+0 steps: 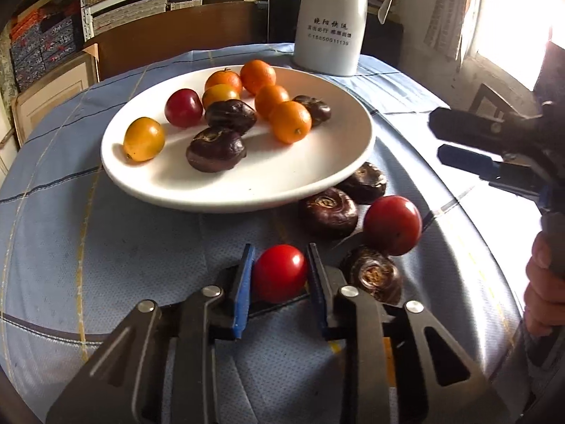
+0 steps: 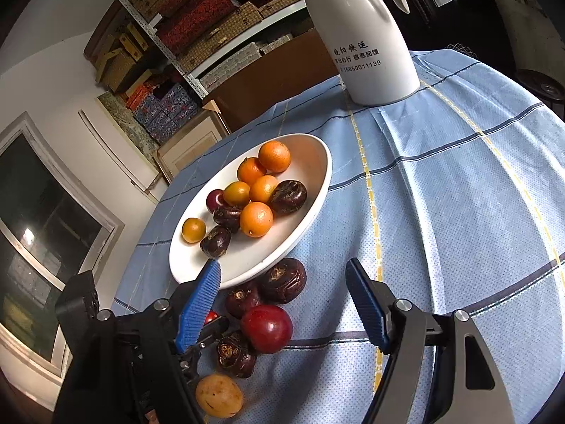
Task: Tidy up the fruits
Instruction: 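Withdraw both grippers back over the remaining fruit, then grasp a red cherry tomato with the left gripper while the right gripper grasps a red plum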
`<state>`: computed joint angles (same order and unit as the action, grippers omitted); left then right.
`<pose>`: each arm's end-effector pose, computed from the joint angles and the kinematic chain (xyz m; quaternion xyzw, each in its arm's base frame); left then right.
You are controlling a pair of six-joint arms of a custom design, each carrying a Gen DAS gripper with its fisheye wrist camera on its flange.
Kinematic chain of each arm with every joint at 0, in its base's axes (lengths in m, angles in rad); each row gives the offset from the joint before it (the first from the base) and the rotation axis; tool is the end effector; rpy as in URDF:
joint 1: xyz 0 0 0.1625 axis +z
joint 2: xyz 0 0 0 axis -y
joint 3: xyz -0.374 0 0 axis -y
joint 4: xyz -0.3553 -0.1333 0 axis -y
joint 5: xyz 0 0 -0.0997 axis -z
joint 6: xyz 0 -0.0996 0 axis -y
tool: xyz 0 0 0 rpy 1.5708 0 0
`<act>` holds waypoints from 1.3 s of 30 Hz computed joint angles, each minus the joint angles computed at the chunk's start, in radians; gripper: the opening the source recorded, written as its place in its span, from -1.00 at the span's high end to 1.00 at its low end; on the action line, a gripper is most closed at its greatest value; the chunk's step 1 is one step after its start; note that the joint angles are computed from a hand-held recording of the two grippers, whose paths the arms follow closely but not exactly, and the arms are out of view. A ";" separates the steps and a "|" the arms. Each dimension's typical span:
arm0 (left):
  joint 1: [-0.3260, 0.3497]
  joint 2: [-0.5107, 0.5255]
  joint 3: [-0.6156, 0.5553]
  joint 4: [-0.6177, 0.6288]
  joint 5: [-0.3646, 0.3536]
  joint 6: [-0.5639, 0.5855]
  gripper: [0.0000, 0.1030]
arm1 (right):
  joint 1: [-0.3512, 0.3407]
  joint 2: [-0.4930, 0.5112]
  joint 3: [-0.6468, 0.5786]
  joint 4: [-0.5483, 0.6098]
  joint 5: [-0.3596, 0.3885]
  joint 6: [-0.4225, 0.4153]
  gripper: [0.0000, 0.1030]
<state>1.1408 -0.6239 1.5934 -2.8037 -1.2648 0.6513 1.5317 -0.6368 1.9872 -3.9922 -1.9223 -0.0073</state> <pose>-0.1123 -0.6367 0.0223 0.4871 0.8503 -0.1123 0.1645 0.0791 -0.5117 0.0809 -0.1027 -0.8452 0.4988 0.1620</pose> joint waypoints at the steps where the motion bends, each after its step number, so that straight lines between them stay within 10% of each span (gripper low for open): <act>1: 0.001 -0.005 0.005 -0.001 0.000 0.000 0.46 | -0.002 -0.002 0.002 0.010 0.007 0.003 -0.44; 23: 0.027 -0.031 0.010 -0.028 0.043 -0.072 0.45 | 0.000 0.031 -0.036 0.216 0.013 0.001 0.07; 39: 0.010 -0.087 0.094 -0.166 -0.041 -0.036 0.45 | 0.043 0.053 0.002 0.009 -0.006 -0.073 0.22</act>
<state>1.1508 -0.7105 1.6874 -2.9698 -1.3056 0.6158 1.5743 -0.5836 1.9896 -3.9832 -1.9279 -0.0807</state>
